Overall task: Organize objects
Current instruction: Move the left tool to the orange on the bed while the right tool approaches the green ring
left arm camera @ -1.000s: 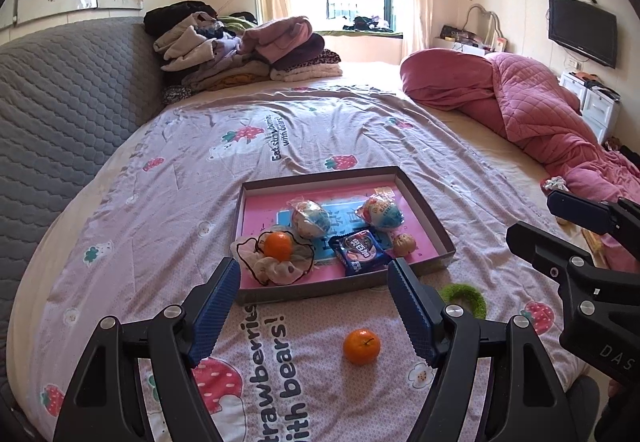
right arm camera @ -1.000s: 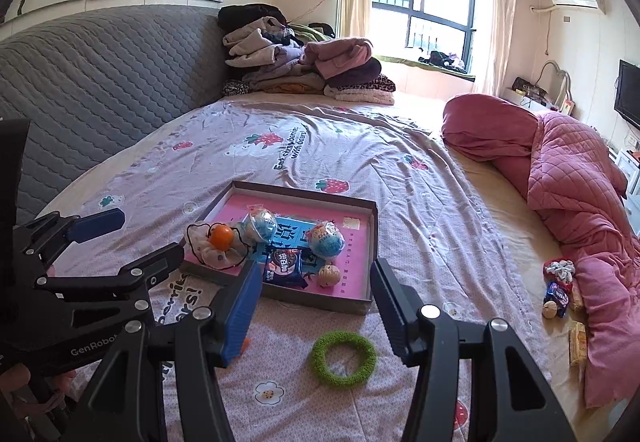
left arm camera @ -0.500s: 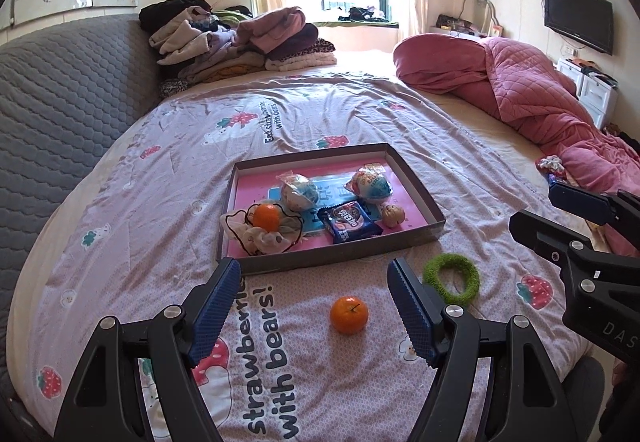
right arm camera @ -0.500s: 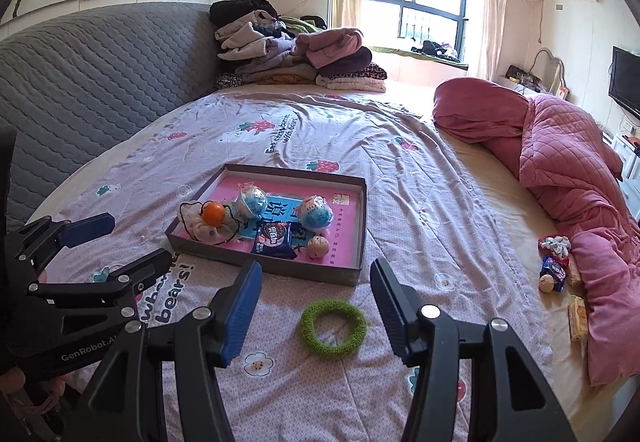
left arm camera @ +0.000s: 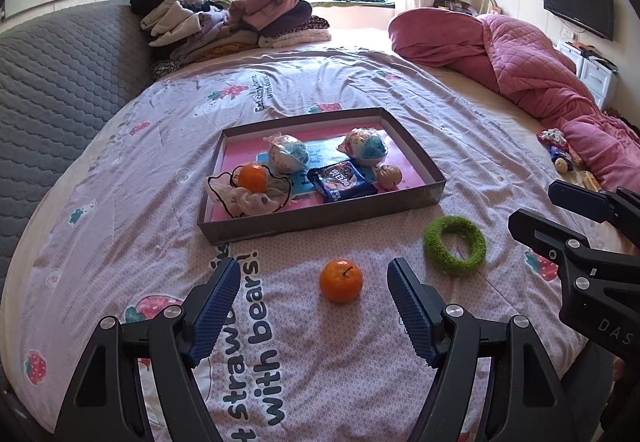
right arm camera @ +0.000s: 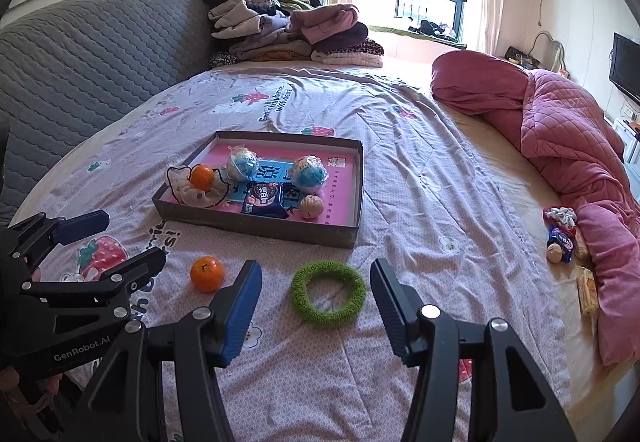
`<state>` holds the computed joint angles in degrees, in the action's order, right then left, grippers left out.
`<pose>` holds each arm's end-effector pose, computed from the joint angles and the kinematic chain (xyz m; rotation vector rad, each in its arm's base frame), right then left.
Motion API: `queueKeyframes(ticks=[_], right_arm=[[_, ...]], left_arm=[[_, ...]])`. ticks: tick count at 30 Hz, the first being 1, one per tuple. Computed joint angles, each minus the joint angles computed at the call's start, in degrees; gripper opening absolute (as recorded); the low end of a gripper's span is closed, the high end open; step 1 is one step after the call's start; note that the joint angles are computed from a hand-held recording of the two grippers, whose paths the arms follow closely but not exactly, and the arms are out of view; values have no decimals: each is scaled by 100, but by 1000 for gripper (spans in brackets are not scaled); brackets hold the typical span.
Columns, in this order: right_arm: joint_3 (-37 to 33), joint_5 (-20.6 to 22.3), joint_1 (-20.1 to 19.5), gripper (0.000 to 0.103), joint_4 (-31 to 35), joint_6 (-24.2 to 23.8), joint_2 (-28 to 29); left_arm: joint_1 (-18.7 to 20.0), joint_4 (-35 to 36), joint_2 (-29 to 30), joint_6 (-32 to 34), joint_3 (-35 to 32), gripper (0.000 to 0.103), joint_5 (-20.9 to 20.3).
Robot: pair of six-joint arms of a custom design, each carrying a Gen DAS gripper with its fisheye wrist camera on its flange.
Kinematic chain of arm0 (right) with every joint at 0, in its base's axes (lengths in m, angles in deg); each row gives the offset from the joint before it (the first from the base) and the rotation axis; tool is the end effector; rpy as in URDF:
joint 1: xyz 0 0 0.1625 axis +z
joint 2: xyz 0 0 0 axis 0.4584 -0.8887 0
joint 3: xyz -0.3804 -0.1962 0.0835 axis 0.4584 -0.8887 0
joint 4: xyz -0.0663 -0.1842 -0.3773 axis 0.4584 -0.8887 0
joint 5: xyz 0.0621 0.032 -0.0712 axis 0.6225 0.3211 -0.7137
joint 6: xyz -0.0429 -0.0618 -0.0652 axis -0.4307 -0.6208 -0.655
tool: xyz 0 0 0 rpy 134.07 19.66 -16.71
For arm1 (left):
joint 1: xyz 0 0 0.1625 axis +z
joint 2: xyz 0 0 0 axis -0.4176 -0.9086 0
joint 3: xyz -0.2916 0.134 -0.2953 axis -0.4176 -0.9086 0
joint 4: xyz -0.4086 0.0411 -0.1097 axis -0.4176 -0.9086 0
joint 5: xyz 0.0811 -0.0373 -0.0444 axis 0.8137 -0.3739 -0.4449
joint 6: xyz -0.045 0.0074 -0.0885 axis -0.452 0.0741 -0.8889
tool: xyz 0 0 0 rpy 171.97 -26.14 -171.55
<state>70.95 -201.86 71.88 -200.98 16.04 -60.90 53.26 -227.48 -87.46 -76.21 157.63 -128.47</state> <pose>0.1171 -0.3120 0.2232 0.2793 -2.1099 0.9569 -0.2909 -0.3898 0.0032 0.9317 2.3022 -0.6983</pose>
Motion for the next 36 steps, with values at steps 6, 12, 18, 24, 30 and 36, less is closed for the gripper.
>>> queueKeyframes(ticks=[6, 12, 18, 24, 30, 36], right_arm=[[74, 18, -181, 56, -278, -112, 231], [128, 151, -428, 56, -452, -129, 500], [98, 264, -629, 56, -519, -158, 701], [30, 376, -796, 56, -555, -235, 881], [-95, 468, -949, 56, -491, -277, 982], [-212, 569, -1134, 56, -387, -314, 1027]], left_arm=[[109, -158, 137, -28, 57, 77, -111], [209, -153, 274, -44, 66, 77, -188], [325, -120, 467, 6, -26, 77, -266], [464, -178, 640, 77, -153, 77, -342], [585, -163, 789, 184, -306, 77, -409], [702, -59, 915, 212, -465, 77, -429]])
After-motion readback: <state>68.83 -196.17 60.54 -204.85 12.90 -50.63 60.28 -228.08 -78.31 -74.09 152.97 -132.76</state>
